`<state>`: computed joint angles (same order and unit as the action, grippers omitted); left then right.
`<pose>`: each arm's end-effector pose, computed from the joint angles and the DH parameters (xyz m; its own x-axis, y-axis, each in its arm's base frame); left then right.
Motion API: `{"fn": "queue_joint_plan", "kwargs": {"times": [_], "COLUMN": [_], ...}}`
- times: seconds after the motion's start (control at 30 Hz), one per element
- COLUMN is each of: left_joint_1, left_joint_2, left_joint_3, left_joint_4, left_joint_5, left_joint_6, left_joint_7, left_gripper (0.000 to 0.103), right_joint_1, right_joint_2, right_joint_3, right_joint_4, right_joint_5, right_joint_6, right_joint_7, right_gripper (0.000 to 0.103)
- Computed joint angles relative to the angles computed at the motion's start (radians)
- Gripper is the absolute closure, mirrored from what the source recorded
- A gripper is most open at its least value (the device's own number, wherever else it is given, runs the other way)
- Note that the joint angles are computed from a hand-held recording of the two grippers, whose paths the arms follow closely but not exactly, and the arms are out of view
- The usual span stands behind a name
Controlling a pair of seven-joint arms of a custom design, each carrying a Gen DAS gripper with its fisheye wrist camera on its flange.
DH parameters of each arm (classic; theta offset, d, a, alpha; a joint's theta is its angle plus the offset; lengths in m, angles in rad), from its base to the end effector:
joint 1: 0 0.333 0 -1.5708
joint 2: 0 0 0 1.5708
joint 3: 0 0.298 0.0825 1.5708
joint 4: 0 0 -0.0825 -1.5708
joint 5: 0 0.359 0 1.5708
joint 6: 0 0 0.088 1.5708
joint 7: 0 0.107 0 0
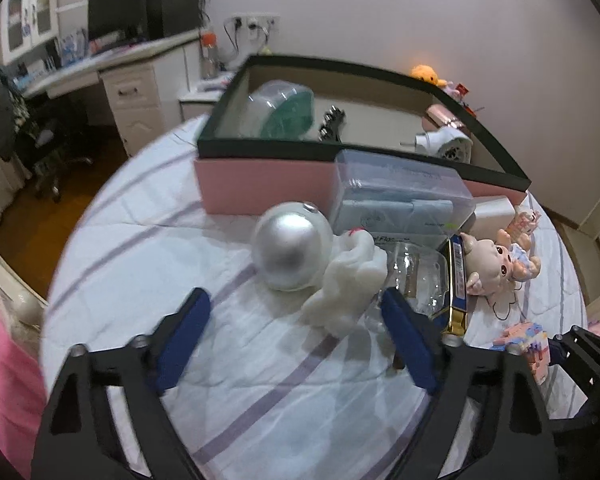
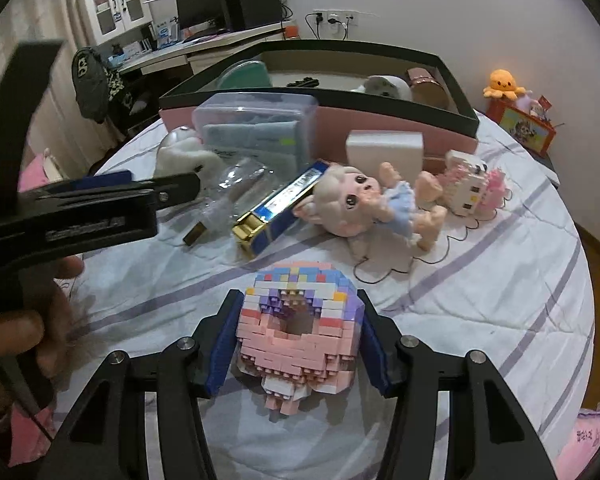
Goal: Organize rigid objects
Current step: 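Grasp the pink block donut with right tool while left tool grasps white plush toy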
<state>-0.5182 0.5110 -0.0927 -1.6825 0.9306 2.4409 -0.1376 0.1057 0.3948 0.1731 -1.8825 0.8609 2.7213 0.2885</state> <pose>0.5535 -0.3764 0.3298 0.4054 -0.9076 0.1095 -0.6894 -0.3822 -0.6154 0.6197 0.1393 0.3390 0.7320 -0.6803 -0.0377 -0.5421 -0.5480 -0.6370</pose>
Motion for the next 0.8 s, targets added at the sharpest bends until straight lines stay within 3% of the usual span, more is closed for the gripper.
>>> {"fn": "queue_joint_plan", "kwargs": {"times": [0.2, 0.37, 0.47, 0.5, 0.6, 0.8], "left_joint_1": [0.025, 0.018, 0.015, -0.002, 0.026, 0.010], "left_joint_2": [-0.008, -0.020, 0.007, -0.001, -0.007, -0.040], "left_joint_3": [0.011, 0.014, 0.005, 0.025, 0.022, 0.035], "left_joint_4": [-0.046, -0.060, -0.004, -0.013, -0.038, -0.084], "left_joint_5": [0.012, 0.021, -0.032, 0.007, 0.027, 0.073], "left_joint_6": [0.160, 0.164, 0.061, 0.066, 0.159, 0.182], "left_joint_7": [-0.026, -0.024, 0.046, 0.003, -0.025, -0.085], "left_gripper": [0.076, 0.073, 0.023, 0.027, 0.062, 0.066], "right_joint_1": [-0.006, -0.008, -0.003, -0.005, -0.009, -0.019], "right_joint_2": [0.012, 0.012, 0.008, 0.009, 0.014, 0.012], "right_joint_3": [-0.002, -0.001, -0.002, -0.002, -0.003, -0.002], "right_joint_4": [0.018, 0.018, 0.013, 0.015, 0.022, 0.031], "right_joint_5": [0.000, 0.002, -0.003, -0.003, -0.001, 0.009], "right_joint_6": [-0.018, -0.020, -0.015, -0.017, -0.023, -0.047], "right_joint_7": [0.008, 0.010, 0.016, 0.016, 0.019, 0.016], "right_gripper": [0.048, 0.048, 0.048, 0.048, 0.048, 0.048]}}
